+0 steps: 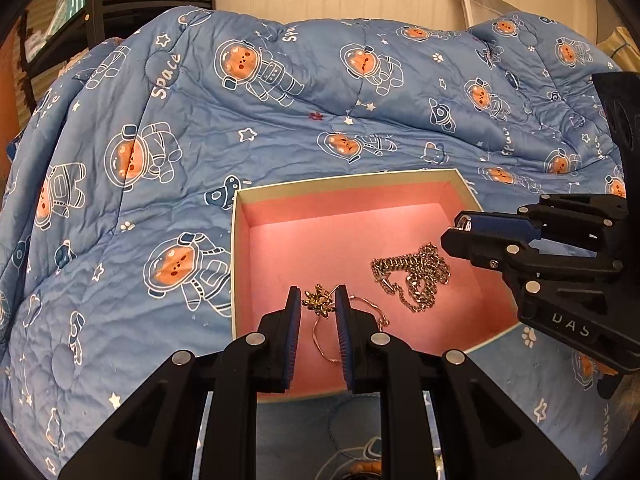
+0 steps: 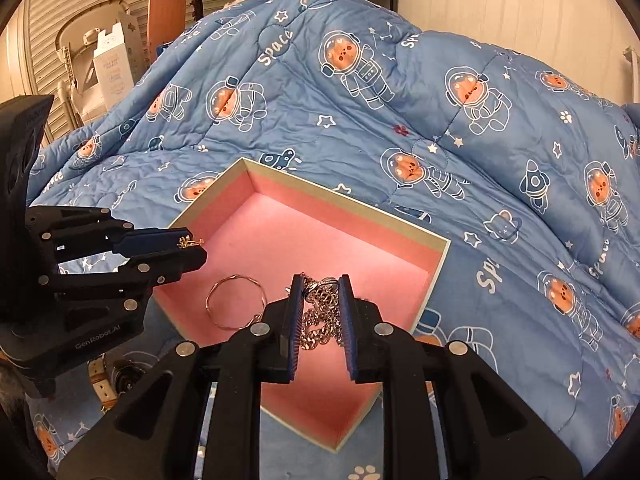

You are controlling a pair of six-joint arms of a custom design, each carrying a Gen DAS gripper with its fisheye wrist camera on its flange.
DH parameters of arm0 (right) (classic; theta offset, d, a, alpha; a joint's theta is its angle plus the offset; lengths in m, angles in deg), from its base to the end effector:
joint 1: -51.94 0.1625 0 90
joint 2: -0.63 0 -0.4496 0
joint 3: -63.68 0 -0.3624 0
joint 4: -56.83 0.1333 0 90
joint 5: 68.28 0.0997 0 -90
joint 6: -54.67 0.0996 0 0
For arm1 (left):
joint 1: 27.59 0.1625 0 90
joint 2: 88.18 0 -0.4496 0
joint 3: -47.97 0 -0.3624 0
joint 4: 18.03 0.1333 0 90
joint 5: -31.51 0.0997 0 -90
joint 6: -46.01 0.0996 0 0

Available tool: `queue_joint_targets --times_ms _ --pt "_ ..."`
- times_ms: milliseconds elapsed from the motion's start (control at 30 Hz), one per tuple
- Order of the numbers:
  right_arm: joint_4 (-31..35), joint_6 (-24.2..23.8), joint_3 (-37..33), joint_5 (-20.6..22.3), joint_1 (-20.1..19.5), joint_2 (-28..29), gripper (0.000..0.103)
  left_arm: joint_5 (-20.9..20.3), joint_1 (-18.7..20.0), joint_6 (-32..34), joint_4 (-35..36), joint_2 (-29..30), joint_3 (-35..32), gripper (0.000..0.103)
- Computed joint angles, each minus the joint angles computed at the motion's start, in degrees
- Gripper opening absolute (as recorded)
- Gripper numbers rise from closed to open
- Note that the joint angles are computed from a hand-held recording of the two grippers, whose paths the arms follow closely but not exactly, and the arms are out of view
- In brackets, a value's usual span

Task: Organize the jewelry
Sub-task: 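Carry the gold charm and silver ring into the box while both tools open, then withdraw both tools from the box toward the watch, gold ring and pearls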

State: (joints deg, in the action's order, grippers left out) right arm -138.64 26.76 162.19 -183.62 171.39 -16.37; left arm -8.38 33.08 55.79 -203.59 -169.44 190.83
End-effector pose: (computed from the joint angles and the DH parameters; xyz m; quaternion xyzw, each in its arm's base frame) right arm 0.3794 -0.4876 -0.1063 0.4181 -0.8592 0.2054 0.2118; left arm 0.0070 -0.4158 0.2908 0.1735 0.8578 -0.3295 0.3542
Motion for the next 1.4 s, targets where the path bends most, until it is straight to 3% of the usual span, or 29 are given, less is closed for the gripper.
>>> queue_joint_targets --times_ms 367,800,867,933,967,1000,1067,1133,1400 --pt "7.24 -2.99 -6.29 -2.98 -0.63 2.72 0.018 -2.63 3.57 3.19 1.22 3.63 -3.96 0.017" --pt "11.31 -7.57 -10.38 -5.94 -0.75 4.98 0.018 -3.70 5.88 3.07 4.13 5.13 -6.02 0.018" --pt "10.72 -8.42 -10.42 -6.13 -0.79 5.22 0.018 -3.73 5.79 3.67 3.33 5.26 -5.85 0.023" --pt "9.92 -9.28 -10.46 -6.66 -0.72 5.54 0.019 -3.56 5.53 4.19 2.08 5.39 -5.59 0.041" --pt "9.63 -9.63 -10.37 -6.73 -0.70 5.60 0.026 -3.56 5.36 4.53 1.17 5.42 -5.39 0.044" --pt "9.18 -9.85 -10.07 -6.44 -0.74 5.53 0.041 -3.70 5.18 4.90 0.39 5.33 -5.17 0.046" --pt "6.35 -11.11 -9.37 -6.00 -0.67 5.70 0.053 -3.80 4.76 5.18 -0.14 4.96 -4.88 0.049" --pt "4.10 -12.34 -8.81 -5.83 -0.53 5.75 0.053 -3.37 4.28 5.71 -1.32 4.63 -4.32 0.059" --pt "-2.60 -13.68 -4.91 -5.14 0.39 4.44 0.055 -2.74 2.44 4.39 -4.00 0.81 -1.01 0.073"
